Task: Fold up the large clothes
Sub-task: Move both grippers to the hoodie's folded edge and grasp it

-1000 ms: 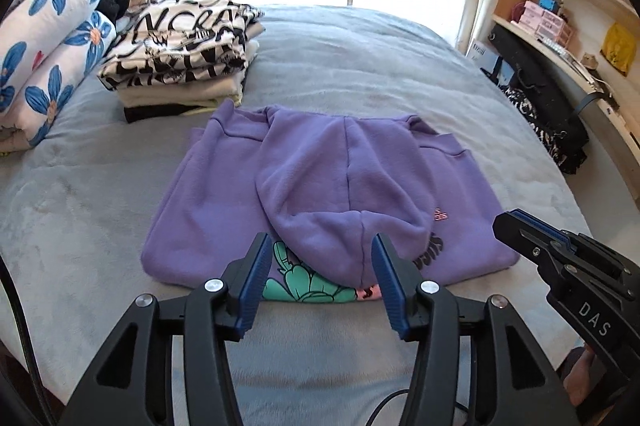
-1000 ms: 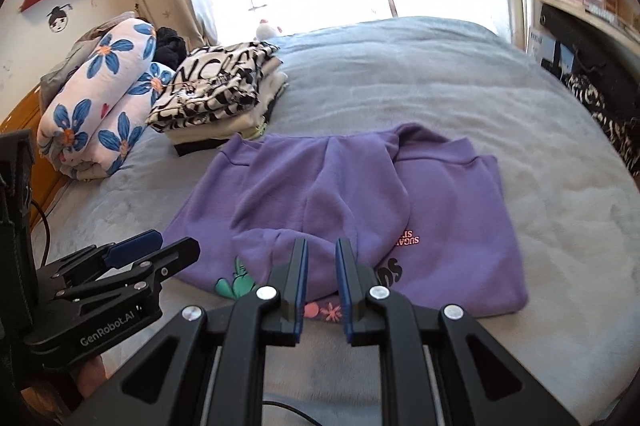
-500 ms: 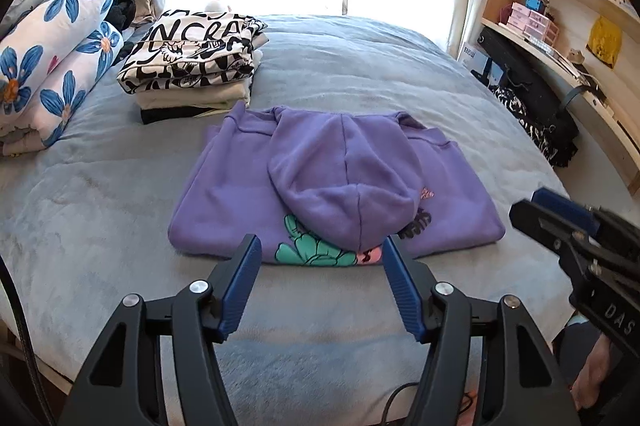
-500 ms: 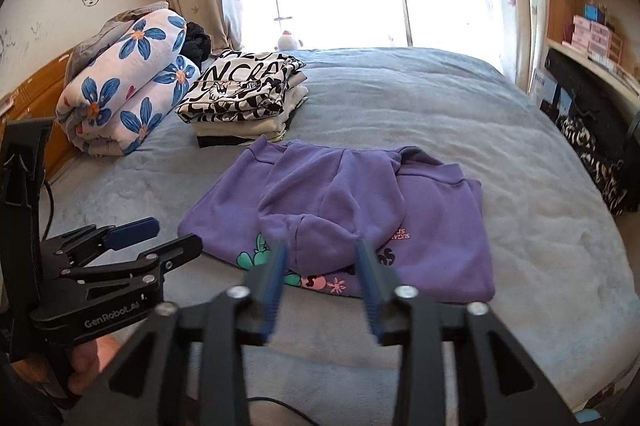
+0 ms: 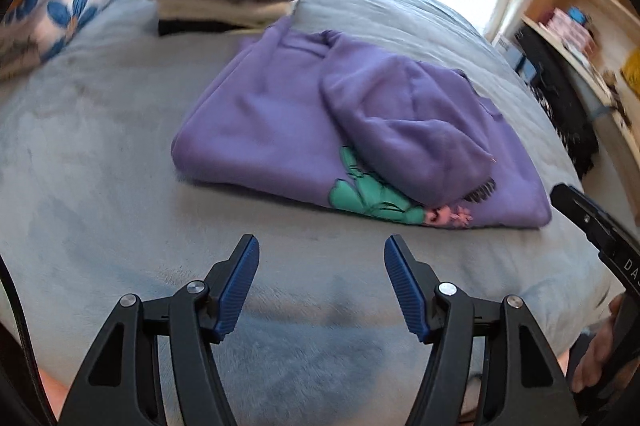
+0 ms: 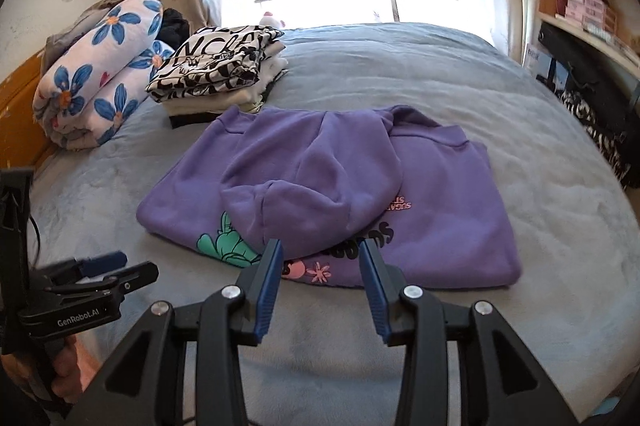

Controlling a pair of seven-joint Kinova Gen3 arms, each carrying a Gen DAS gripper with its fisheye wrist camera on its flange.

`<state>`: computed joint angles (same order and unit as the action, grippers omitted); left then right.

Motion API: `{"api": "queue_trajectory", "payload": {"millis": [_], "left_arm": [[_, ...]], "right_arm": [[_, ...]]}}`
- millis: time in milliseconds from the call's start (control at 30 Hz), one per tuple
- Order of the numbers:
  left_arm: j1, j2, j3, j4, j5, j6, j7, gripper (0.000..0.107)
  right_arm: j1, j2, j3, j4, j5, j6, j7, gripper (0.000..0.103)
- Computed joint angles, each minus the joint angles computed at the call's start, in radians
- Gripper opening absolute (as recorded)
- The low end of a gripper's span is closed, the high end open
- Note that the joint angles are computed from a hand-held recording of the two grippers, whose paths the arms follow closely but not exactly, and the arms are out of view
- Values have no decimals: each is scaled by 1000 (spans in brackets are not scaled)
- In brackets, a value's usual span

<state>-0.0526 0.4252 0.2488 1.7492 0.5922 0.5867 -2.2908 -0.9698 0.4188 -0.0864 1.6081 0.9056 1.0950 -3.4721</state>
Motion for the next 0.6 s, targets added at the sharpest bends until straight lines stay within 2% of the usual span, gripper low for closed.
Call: {"api": "queue_trajectory", "payload": {"millis": [167,267,300,400,600], "left_arm": [[-98,117,64,-39,138,32,-73,64],[-105,176,80,-65,191,7,-99,64],[-100,191,79,-74,196,-4,-98,64],[-96,252,87,-128,212,-11,-67,64],[-62,351,79,-269,177,13,67,64]], "right_arm": [[16,15,27,40,70,-72,-92,39],[27,32,35,32,98,-94,-99,39],[34,37,38,29,106,-106,-96,35],[57,55,45,12,112,-147,-61,26],[87,103,82,-42,102,-201,12,22]]}}
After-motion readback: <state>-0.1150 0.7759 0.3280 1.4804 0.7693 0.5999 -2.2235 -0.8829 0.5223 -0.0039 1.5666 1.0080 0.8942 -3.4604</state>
